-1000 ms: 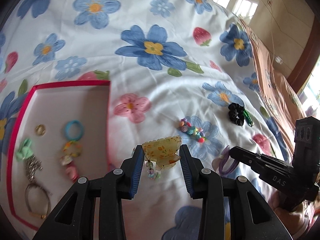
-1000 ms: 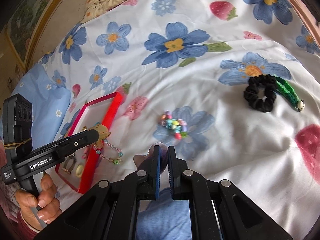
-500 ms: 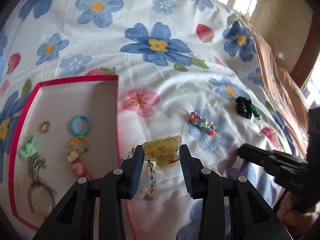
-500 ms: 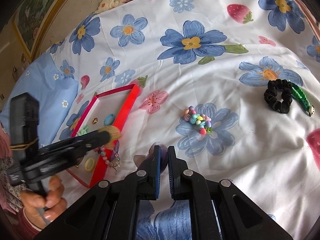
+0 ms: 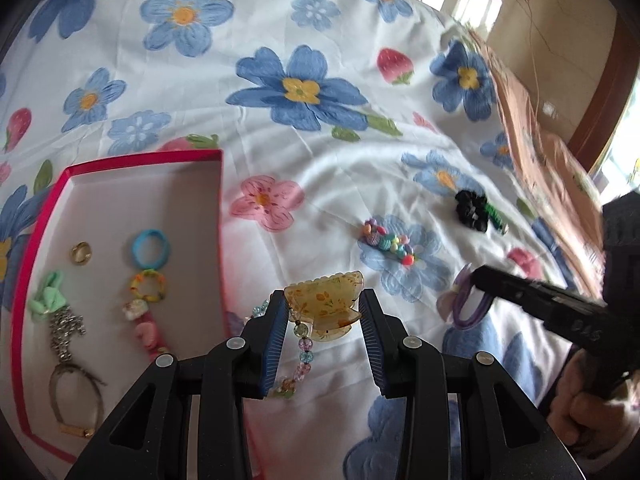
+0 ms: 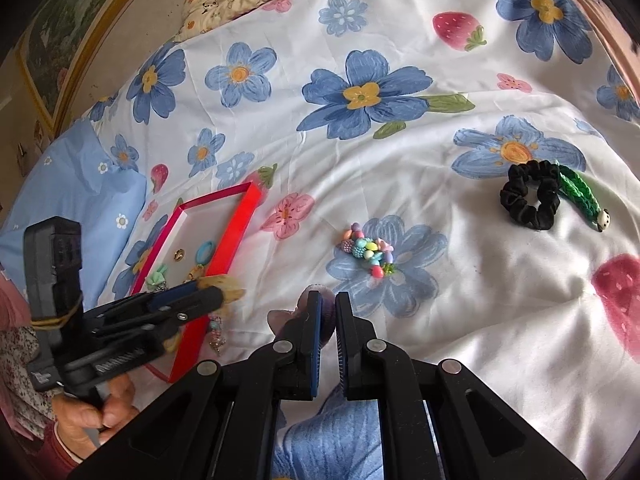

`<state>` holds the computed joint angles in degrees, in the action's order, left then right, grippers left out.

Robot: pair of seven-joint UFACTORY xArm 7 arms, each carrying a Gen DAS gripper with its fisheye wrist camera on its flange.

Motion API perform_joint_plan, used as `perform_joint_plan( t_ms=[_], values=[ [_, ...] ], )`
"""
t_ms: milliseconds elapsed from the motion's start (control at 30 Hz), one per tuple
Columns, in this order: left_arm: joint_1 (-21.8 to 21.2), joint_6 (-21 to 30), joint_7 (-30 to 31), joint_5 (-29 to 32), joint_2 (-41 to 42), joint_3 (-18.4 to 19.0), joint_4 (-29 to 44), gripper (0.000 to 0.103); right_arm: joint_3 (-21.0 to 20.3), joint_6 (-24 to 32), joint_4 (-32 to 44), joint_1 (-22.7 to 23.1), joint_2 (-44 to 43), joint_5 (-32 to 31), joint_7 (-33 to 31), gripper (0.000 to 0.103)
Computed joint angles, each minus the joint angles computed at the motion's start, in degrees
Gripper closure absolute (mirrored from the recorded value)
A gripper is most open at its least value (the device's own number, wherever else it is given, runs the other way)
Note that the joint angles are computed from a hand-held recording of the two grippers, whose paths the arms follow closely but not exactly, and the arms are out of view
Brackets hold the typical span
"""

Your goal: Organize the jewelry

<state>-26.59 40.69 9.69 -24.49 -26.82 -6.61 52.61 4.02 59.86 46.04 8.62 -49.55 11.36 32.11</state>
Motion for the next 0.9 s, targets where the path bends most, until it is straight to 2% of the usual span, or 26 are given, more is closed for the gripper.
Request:
perform_joint_plan(
  t_ms=[300,400,567,900],
  values=[
    [1.3,3.7,2.0,-3.7,-4.9,4.5,-0.9,0.067,0.9,-2.7,1.9,2.3,3.4,1.7,-0.6,0.096],
    [2.0,4.2,2.1,-3.2,-6.1,4.1,-1.2,0.067,1.3,-3.5,2.5,3.0,4.2,1.9,-0.7,0.096],
    [0.6,4.8,2.9,-3.9,-7.0,3.0,-1.8,0.067,1.6,-3.3,2.5,3.2,4.2,1.4,-0.6,0.096],
    [-3.4,3.5,4.4,-4.5,-1.7,-0.9,-2.4,0.067,0.0,3.2,-1.3,-0.9,-2.6,-2.4,1.0,0.096]
  ],
)
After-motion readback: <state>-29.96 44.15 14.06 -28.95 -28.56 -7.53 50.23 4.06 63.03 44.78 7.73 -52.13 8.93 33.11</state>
